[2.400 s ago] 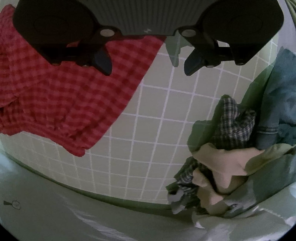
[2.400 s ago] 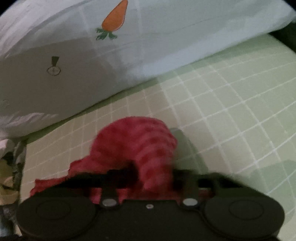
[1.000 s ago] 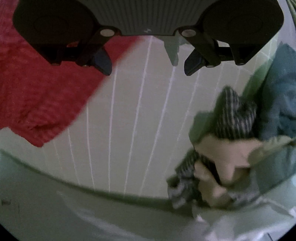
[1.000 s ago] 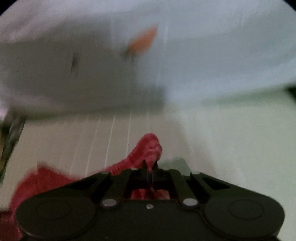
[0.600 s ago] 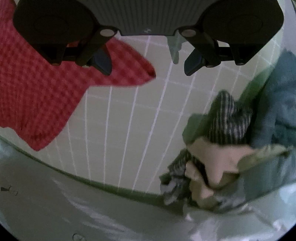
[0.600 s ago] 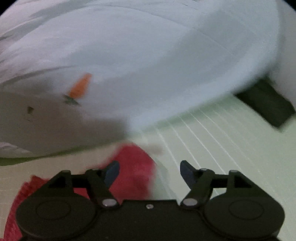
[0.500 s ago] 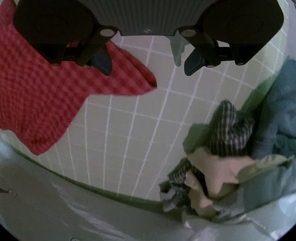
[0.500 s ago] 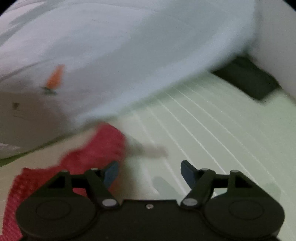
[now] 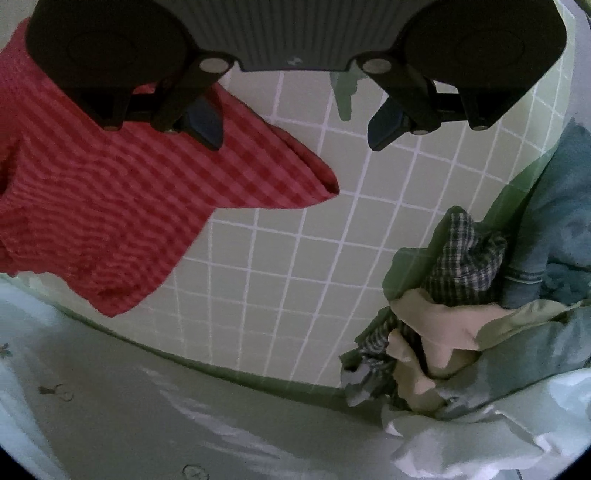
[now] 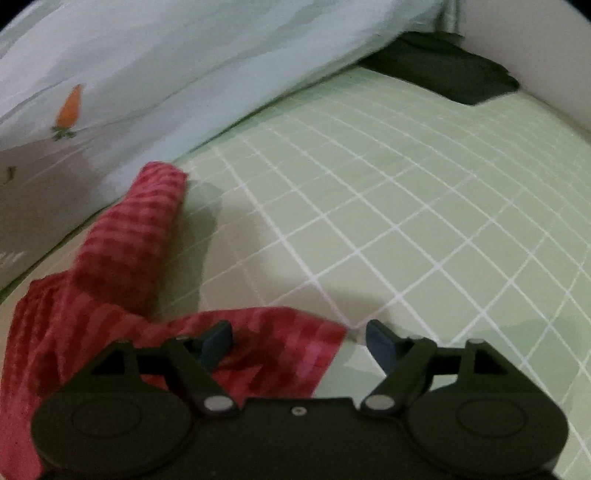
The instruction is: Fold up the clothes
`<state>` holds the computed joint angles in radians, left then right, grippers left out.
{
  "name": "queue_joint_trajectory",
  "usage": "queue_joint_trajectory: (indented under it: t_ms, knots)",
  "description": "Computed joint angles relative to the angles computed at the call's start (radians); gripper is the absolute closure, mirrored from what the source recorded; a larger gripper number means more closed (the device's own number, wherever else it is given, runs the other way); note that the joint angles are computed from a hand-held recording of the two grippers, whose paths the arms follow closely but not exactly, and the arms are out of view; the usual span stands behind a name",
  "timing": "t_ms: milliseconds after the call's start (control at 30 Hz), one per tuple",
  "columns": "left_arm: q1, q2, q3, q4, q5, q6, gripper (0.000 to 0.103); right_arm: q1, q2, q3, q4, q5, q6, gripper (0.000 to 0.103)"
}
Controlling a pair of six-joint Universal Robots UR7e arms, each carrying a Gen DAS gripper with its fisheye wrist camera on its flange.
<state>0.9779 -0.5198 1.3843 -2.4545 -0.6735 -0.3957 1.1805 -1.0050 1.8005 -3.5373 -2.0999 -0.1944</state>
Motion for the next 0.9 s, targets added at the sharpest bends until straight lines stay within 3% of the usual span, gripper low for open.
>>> queue_joint_trajectory:
  t_ms: [67,133,167,200,300,433,567,700,767,800,833,900]
  knots:
    - [-0.013,-0.014,0.031,-0.014,0.004,-0.015,0.017,0.008,0.004,0.000,0.001,-0.011,-0.062,0.046]
    - [-0.026,-0.028,0.066,-0.028,0.009,-0.039,0.017,0.015,0.007,-0.001,0.006,-0.028,-0.130,0.080]
    - [-0.033,-0.035,0.083,-0.035,0.011,-0.051,0.017,0.018,0.008,0.001,0.007,-0.036,-0.166,0.087]
    - [-0.040,-0.040,0.100,-0.042,0.010,-0.069,0.017,0.020,0.000,0.011,0.004,-0.036,-0.181,0.101]
    - [-0.058,-0.062,0.155,-0.058,0.017,-0.124,0.017,0.023,-0.040,0.062,-0.027,-0.025,-0.195,0.101]
    - [-0.079,-0.079,0.214,-0.069,0.030,-0.213,0.017,0.025,-0.119,0.173,-0.159,-0.031,-0.210,0.101]
    - [-0.090,-0.084,0.240,-0.045,0.023,-0.280,0.017,-0.007,-0.160,0.219,-0.123,-0.116,-0.207,0.101]
    - [-0.097,-0.088,0.255,-0.024,0.018,-0.310,0.017,-0.016,-0.180,0.245,-0.105,-0.120,-0.208,0.097]
    - [-0.094,-0.089,0.253,-0.006,0.011,-0.318,0.017,-0.019,-0.190,0.259,-0.098,-0.117,-0.207,0.081]
    - [-0.093,-0.090,0.251,0.005,0.009,-0.313,0.017,-0.016,-0.191,0.262,-0.103,-0.118,-0.206,0.064]
    - [-0.093,-0.092,0.253,0.000,0.010,-0.295,0.017,-0.010,-0.189,0.263,-0.112,-0.120,-0.204,0.054]
    - [-0.093,-0.095,0.259,-0.011,0.012,-0.260,0.017,-0.004,-0.190,0.264,-0.104,-0.110,-0.164,0.049]
